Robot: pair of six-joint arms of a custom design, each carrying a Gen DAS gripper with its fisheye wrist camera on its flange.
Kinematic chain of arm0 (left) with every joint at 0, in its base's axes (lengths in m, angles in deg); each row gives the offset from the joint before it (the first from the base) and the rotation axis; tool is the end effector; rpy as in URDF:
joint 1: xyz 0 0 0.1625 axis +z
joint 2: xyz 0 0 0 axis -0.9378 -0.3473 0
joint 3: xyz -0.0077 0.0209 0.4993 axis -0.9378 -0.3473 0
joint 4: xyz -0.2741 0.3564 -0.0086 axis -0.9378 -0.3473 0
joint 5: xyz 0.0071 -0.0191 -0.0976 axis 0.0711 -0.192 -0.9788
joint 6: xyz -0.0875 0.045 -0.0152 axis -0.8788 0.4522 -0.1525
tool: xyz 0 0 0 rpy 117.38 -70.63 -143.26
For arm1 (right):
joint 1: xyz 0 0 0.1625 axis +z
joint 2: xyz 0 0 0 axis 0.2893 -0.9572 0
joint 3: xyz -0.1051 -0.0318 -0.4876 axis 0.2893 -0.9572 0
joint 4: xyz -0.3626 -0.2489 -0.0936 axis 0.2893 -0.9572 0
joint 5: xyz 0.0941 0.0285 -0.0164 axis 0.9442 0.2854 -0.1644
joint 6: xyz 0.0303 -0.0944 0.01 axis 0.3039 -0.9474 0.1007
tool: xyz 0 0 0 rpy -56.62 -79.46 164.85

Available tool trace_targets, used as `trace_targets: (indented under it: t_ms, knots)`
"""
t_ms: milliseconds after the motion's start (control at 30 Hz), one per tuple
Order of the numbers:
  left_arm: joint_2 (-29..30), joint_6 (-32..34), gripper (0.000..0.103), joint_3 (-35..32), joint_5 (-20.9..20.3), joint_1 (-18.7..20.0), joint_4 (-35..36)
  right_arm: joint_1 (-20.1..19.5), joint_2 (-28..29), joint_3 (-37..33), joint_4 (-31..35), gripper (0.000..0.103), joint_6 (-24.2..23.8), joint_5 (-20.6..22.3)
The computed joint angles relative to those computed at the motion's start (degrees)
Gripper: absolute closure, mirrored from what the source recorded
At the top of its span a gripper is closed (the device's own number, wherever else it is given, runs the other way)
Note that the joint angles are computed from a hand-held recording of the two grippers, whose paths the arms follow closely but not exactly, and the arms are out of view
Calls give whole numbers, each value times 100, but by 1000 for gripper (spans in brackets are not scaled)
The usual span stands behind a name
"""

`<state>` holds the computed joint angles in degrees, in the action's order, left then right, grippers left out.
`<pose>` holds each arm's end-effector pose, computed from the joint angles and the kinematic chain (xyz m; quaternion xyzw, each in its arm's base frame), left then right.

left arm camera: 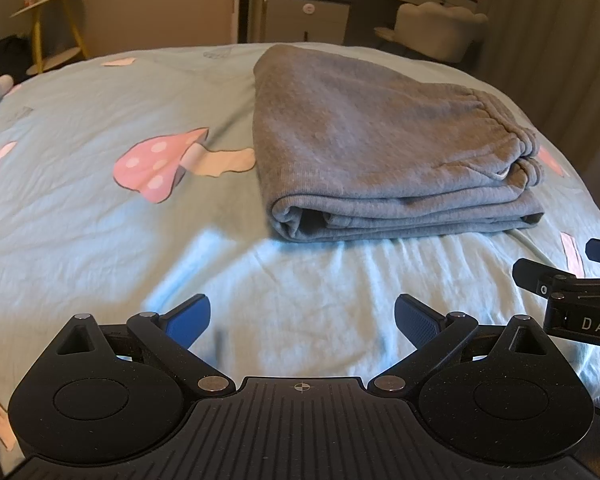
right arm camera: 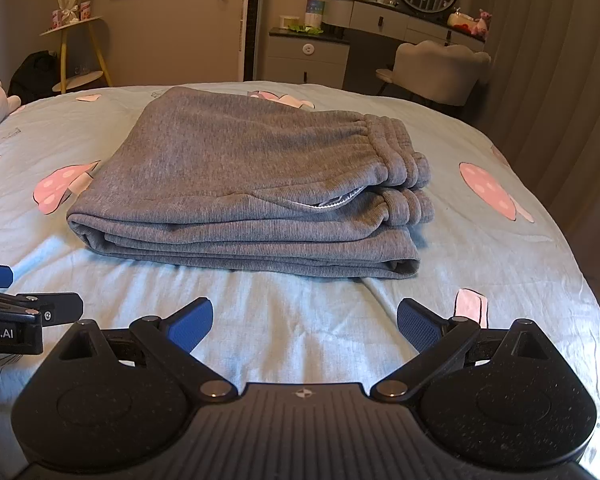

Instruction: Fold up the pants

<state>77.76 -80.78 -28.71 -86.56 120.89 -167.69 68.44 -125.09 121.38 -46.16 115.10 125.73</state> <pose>-0.3872 -0.8190 -0.1137 0.1131 0.8857 -0.3153 0.3215 0.0186 -0.7878 0.3365 0.1805 -0.8298 0.3341 0.4089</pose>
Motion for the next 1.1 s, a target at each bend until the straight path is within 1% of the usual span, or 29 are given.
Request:
trace_targets:
  t_ms: [1100]
  knots:
    - [-2,63,2,15,-31,-2,-37,-13,13,-49,92,4,180,-7]
